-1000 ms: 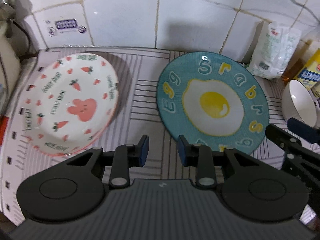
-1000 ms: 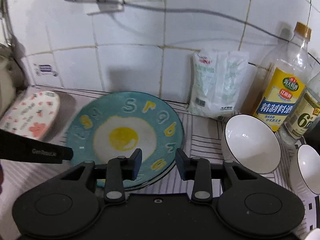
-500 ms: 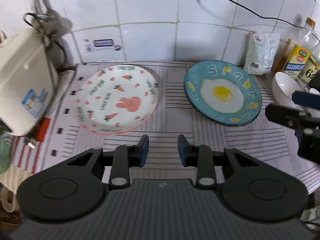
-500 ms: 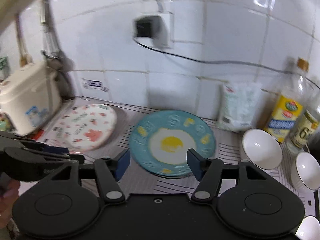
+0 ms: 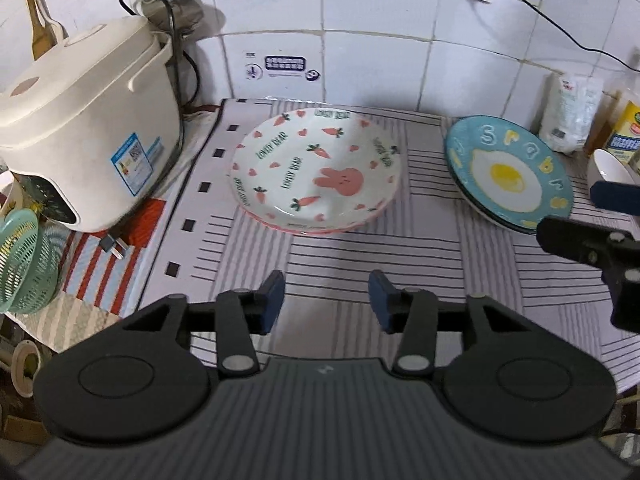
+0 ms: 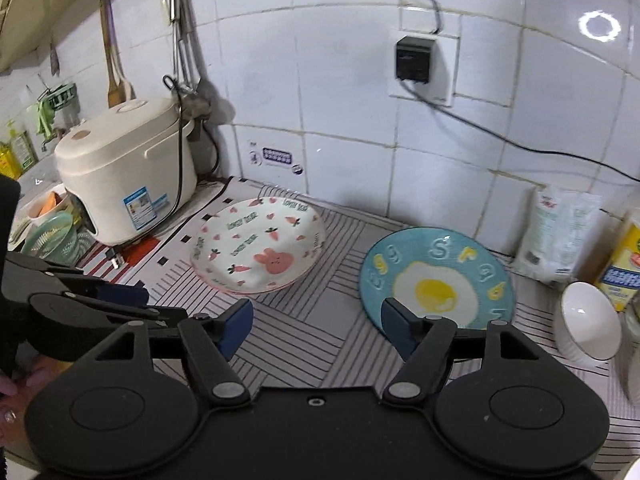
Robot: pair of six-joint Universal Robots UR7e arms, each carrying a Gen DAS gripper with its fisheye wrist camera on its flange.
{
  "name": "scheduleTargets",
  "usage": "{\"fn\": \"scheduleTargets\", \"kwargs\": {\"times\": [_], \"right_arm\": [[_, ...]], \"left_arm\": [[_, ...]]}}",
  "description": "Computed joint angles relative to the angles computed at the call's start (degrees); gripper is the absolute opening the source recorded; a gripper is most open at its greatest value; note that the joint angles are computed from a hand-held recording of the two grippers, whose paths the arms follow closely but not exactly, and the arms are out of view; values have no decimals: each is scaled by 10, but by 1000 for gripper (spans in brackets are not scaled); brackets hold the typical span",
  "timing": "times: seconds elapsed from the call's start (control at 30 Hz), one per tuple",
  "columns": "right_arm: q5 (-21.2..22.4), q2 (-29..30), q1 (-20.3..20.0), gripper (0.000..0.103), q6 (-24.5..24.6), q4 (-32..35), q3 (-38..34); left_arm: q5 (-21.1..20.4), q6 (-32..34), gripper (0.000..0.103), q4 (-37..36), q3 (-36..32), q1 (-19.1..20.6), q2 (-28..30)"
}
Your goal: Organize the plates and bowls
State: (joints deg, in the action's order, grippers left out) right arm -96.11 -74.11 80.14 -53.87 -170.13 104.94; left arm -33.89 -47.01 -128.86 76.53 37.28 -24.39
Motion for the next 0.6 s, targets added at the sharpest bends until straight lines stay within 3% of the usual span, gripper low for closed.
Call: {"fn": "scheduleTargets", "kwargs": {"times": [0.6], "right_arm": [[-32, 110, 9, 75, -7, -5, -52]], "left_arm": [[48, 32, 78, -126, 43, 56, -3]]}}
